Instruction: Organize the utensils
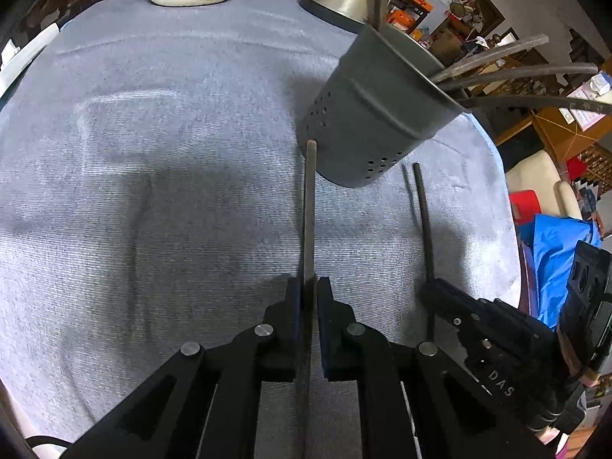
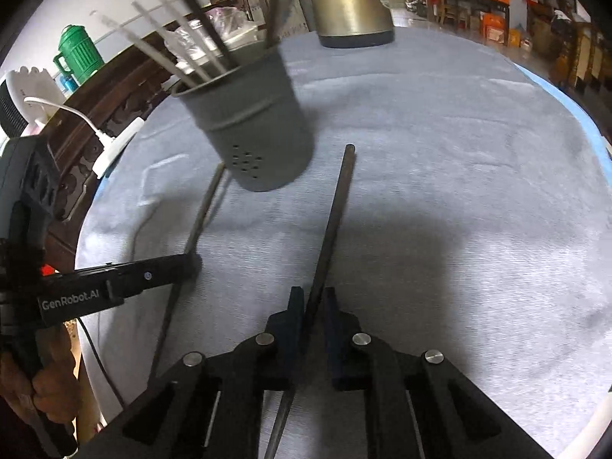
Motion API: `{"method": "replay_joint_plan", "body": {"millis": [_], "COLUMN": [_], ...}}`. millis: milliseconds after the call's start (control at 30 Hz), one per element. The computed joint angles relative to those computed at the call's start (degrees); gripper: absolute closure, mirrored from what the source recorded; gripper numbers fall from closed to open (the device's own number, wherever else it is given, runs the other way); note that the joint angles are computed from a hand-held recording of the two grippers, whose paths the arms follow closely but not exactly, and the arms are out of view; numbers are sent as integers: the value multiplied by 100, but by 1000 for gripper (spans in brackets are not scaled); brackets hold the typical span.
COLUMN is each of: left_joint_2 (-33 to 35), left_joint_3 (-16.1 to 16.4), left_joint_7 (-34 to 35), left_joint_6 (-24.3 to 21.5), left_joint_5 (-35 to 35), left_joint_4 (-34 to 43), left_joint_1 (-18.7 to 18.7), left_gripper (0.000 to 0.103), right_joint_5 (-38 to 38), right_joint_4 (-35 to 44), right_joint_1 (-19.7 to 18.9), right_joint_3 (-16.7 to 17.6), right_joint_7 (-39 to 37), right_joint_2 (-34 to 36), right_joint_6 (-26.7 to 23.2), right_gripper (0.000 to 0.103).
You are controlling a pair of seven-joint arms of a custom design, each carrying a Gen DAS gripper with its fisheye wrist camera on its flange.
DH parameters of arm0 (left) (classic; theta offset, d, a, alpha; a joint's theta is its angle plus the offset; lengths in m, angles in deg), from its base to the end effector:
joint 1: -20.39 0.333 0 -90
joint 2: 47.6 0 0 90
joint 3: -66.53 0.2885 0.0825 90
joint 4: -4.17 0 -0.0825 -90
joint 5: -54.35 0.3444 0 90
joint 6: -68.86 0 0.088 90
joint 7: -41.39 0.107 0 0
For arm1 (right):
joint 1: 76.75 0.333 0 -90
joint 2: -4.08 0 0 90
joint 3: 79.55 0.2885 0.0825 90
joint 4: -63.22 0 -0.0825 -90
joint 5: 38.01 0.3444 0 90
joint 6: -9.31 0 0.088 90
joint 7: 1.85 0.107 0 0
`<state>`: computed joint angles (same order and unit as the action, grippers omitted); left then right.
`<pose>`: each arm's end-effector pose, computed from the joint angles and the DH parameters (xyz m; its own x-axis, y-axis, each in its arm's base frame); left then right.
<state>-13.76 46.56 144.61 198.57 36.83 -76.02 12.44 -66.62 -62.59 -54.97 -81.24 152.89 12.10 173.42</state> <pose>0.6288 -0.2836 0.4034 -0.4774 -0.7872 0.3903 -0.8713 0.3665 -0.3264 0.5099 0.2151 0.3752 -0.2591 -0.9384 -0.2288 -0.7997 0.3413 -0.4939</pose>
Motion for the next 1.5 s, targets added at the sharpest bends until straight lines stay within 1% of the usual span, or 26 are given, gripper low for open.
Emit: {"method": "replay_joint_plan", "body": {"millis": [100, 200, 300, 400, 533, 633, 700, 733, 800, 867, 900, 1000, 1033, 1200, 1267, 1367, 1467, 1500], "left_joint_2": [-115, -200, -215, -152, -148, -151, -152, -149, -41, -90, -91, -61, -72, -4, 13, 73, 142, 172], "left_joint_3": [55, 110, 118, 146, 141, 124, 91, 61, 54, 51, 53, 57, 47, 48, 50, 68, 79, 77], "left_joint_7": [-133, -247, -331, -439, -507, -477, -443, -401, -334, -288, -279, -263, -239, -226, -227, -248, -280, -280], "left_joint_6": [179, 359, 437, 446, 489, 535, 554, 560, 602, 659, 673, 689, 677, 603, 572, 522, 427, 392], "left_joint_5": [178, 385, 541, 735, 896, 961, 957, 934, 959, 971, 980, 1013, 993, 976, 976, 1008, 1024, 1020], "left_joint_4": [-175, -304, -343, -252, -248, -263, -272, -275, -189, -263, -267, -230, -238, -123, -85, 16, 159, 212], "left_joint_1": [-148, -254, -320, -420, -478, -482, -475, -465, -490, -482, -484, -504, -477, -475, -481, -514, -536, -535], "left_gripper": [95, 95, 95, 95, 95, 93, 87, 84, 72, 67, 67, 66, 66, 66, 65, 64, 64, 63], "right_joint_5": [277, 863, 1424, 1703, 1705, 1445, 1262, 1177, 1128, 1171, 1127, 538, 485, 1028, 1160, 1157, 1139, 1092], "right_joint_4": [-134, -267, -288, -216, -132, -121, -89, -77, -47, -71, -53, 53, 84, 190, 394, 693, 896, 953], "right_joint_1": [-94, -247, -330, -328, -301, -272, -259, -255, -270, -295, -281, -150, -162, -322, -306, -244, -198, -172], "right_joint_3": [67, 197, 274, 263, 182, 107, 71, 58, 55, 57, 32, -132, -126, 29, 52, 41, 27, 12], "right_joint_7": [-285, -796, -1135, -1287, -1120, -817, -611, -520, -402, -371, -307, 207, 261, -97, -245, -339, -384, -360], "right_joint_2": [-117, -191, -171, -150, -157, -187, -177, -173, -139, -109, -86, -52, -34, 60, 157, 278, 375, 408], "right_joint_6": [-57, 8, 69, -39, -108, -51, -39, -48, -35, 91, 93, -126, -177, -316, -625, -1049, -1312, -1368], "right_gripper": [93, 91, 91, 90, 88, 83, 77, 77, 76, 76, 76, 76, 76, 76, 76, 76, 78, 80]}}
